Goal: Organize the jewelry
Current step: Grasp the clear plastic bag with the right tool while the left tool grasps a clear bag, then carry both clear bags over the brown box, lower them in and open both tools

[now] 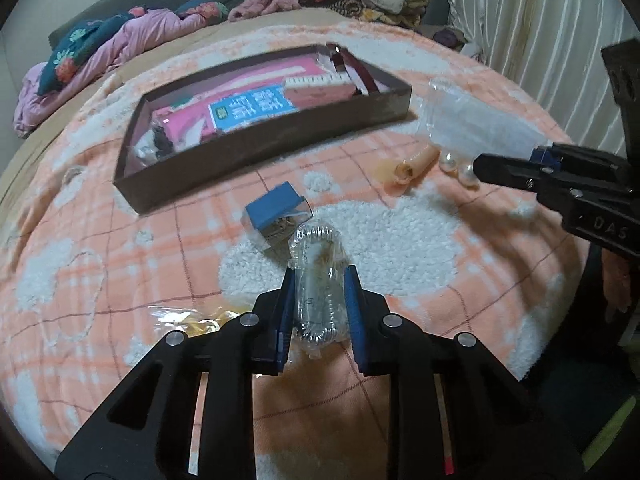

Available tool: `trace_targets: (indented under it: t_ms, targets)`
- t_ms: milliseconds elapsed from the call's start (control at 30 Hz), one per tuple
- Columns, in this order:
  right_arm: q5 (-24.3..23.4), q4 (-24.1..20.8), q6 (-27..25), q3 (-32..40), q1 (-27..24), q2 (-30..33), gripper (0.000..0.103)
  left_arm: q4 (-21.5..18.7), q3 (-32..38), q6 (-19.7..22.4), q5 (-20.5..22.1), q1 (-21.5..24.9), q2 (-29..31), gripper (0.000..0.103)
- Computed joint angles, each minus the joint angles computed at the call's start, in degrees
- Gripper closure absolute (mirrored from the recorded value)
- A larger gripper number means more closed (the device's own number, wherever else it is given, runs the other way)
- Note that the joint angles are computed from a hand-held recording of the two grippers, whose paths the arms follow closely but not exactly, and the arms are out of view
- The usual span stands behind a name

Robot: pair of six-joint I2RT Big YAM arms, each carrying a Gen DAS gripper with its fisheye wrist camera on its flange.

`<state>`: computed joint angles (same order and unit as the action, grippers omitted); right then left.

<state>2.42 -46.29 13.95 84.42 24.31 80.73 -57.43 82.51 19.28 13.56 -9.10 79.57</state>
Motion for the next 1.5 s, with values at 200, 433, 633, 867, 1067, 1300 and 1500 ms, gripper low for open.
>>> trace_targets:
  t_ms: [200, 433, 633, 867, 1067, 1300, 1500]
  targets:
    - [0.4, 0.83, 0.36, 0.51, -0.02, -0.49, 0.08, 0.91, 1.75, -2.33, 2.78, 2.44, -1.41, 0.087]
    - [1.76, 1.3, 0.11, 1.73, -0.16, -0.48, 0.08, 2.39, 4.57, -5.37, 3.7, 4.88, -0.88, 0.087]
    - [2.12, 1.13, -0.6, 3.83, -0.25, 0.45, 0.08, 3.12, 7.38, -6.74, 3.91, 6.06, 0.54, 0.087]
    - [1.37, 0.63, -1.66, 7.9, -0.5, 2.79, 0.08, 3.51, 11.62, -8.56, 4.42, 6.32, 3.06, 0.087]
    - [0.99, 0.58, -2.47, 11.56, -0.93, 5.01, 0.08, 3.84, 14.77, -10.54, 4.88, 6.3, 4.99, 0.087]
    - [0.39, 0.5, -3.1, 16.04, -1.65, 7.77, 0.08, 3.67, 17.97, -11.36, 4.23, 5.6, 7.38, 0.087]
    - [1.22, -0.29, -4.38, 20.31, -2.01, 10.29, 0.08, 2.96, 21.02, -12.05, 4.09, 5.02, 10.04, 0.087]
